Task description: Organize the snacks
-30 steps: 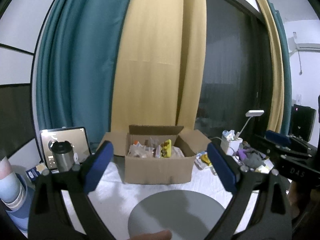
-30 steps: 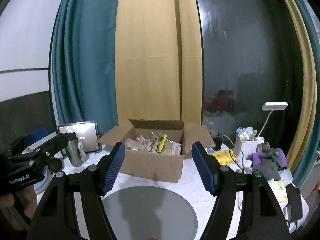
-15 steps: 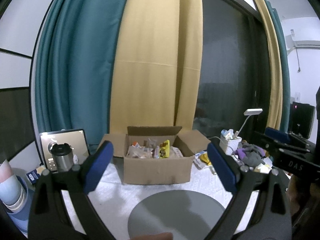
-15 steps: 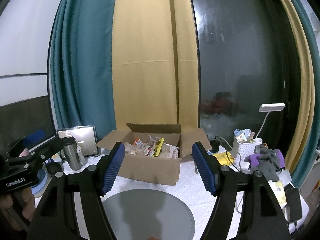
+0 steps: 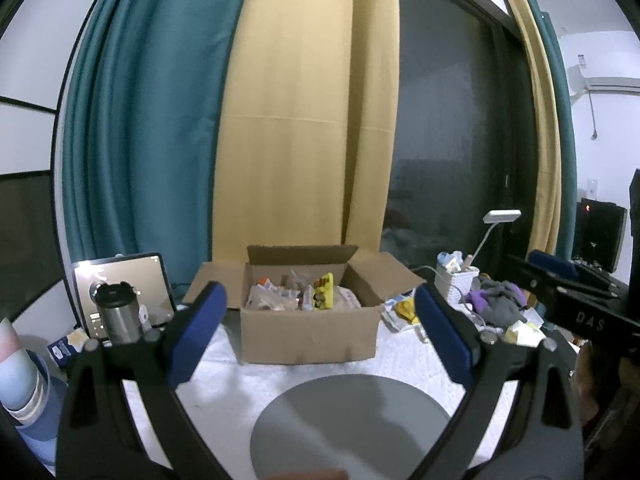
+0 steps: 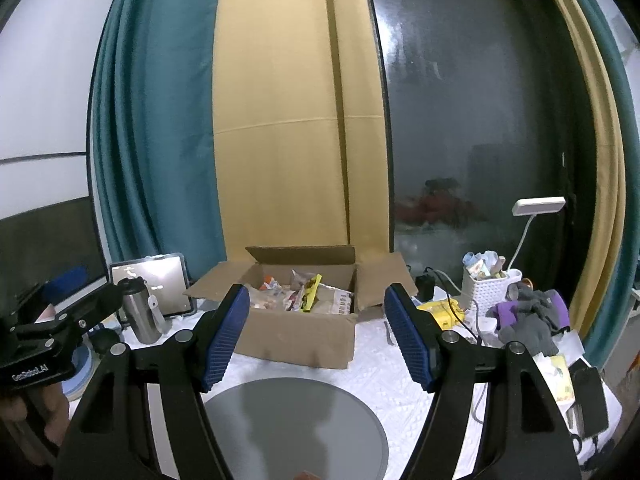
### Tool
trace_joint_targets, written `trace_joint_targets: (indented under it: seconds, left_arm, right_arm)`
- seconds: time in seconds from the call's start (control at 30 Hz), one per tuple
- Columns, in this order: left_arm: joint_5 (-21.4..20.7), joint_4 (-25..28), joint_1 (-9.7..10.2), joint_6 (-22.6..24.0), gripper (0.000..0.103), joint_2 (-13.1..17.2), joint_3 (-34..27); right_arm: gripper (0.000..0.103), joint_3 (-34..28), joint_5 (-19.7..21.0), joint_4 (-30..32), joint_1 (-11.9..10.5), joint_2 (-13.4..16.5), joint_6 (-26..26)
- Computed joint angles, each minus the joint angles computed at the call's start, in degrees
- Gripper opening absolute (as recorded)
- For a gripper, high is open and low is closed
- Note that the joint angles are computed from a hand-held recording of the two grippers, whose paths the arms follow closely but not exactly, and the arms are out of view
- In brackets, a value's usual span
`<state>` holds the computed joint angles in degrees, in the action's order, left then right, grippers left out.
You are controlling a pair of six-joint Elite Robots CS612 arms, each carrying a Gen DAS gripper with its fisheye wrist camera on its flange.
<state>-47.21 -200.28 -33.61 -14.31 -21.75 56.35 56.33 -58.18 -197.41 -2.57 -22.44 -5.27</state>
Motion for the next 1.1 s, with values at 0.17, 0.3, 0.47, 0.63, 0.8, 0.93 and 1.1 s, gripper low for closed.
trace_joint_targets:
  seconds: [0.17,0.3,0.47,0.63,0.8,0.93,1.1]
  left_arm:
    - [-0.2,-0.19,0.05,0.04,0.096,0.06,-0.05]
    - [-0.5,-0.15,0.16,0.12,0.096,-0.05,0.13]
    - [-0.33,-0.03,0.12,0.02,0.096,-0.01,0.03]
    - [-0.29,-0.08,0.12,0.08,0.096,0.01,0.02]
    - [-0.38,-0.04,0.12,0.1,0.096,0.03,-0.04]
    - [-0.26,0.04,0.07,0.03,0.096,0.06,-0.13]
    - [-0.26,-0.15,0.01,0.36,0.096,0.26,-0.59]
  right_arm:
    - [0.073,-0.34,-0.3,0.38,0.01,0.18,0.03]
    - [0.073,-0.29,-0.42,0.36,0.04,0.16,0.06]
    - [0.073,-0.32,-0.45,0.45,0.07,0.18,0.0]
    - [0.073,-0.36,-0.53,0.47,0.09,0.19,0.0]
    - [0.074,-0.68,-0.37,0.6,0.01,0.4,-0.02]
    - [0.074,-0.85,-0.33,0.69,-0.02,0.5,-0.05]
    - [0.074,-0.83,-0.22,0.64,-0.04,0.47,-0.09]
